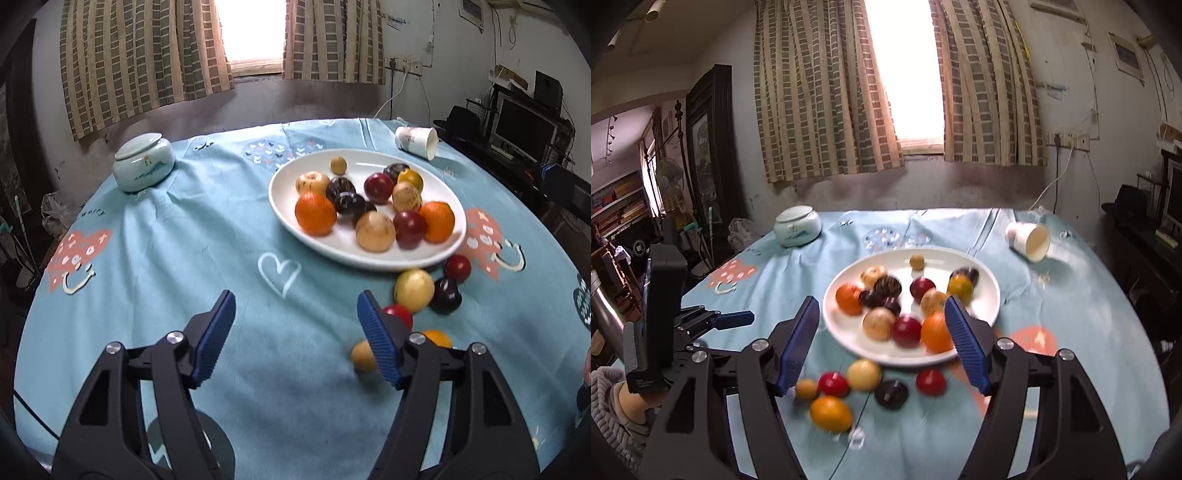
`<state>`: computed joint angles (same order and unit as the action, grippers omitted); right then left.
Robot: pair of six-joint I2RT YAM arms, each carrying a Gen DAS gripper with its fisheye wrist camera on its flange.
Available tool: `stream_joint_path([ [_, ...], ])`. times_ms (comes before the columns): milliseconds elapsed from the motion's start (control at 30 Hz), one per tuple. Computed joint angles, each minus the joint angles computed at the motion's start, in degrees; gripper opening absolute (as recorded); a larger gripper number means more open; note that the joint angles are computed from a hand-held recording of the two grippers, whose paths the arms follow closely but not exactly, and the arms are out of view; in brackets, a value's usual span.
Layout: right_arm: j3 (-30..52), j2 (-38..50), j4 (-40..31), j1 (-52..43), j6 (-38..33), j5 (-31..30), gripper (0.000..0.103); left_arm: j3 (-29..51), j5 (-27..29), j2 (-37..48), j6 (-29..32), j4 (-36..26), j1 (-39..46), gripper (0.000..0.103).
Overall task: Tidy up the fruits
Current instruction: 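Grasp small tan fruit with left tool while right tool reaches toward orange-yellow fruit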
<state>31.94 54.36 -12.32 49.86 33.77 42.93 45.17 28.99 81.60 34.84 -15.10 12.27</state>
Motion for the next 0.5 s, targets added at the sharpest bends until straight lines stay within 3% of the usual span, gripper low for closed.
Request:
stream_joint_path([
  [167, -3.3, 0.1, -3.2, 5.6, 9.1, 1.7, 0.071, -4.2, 0.8, -0.4, 3.7, 1.4, 1.4, 0.070],
  [500, -4.7, 0.7, -2.4, 2.8, 10.1, -1.2, 0.071, -6.6, -0.1, 0.2, 6.3, 2.1, -1.8, 0.071],
])
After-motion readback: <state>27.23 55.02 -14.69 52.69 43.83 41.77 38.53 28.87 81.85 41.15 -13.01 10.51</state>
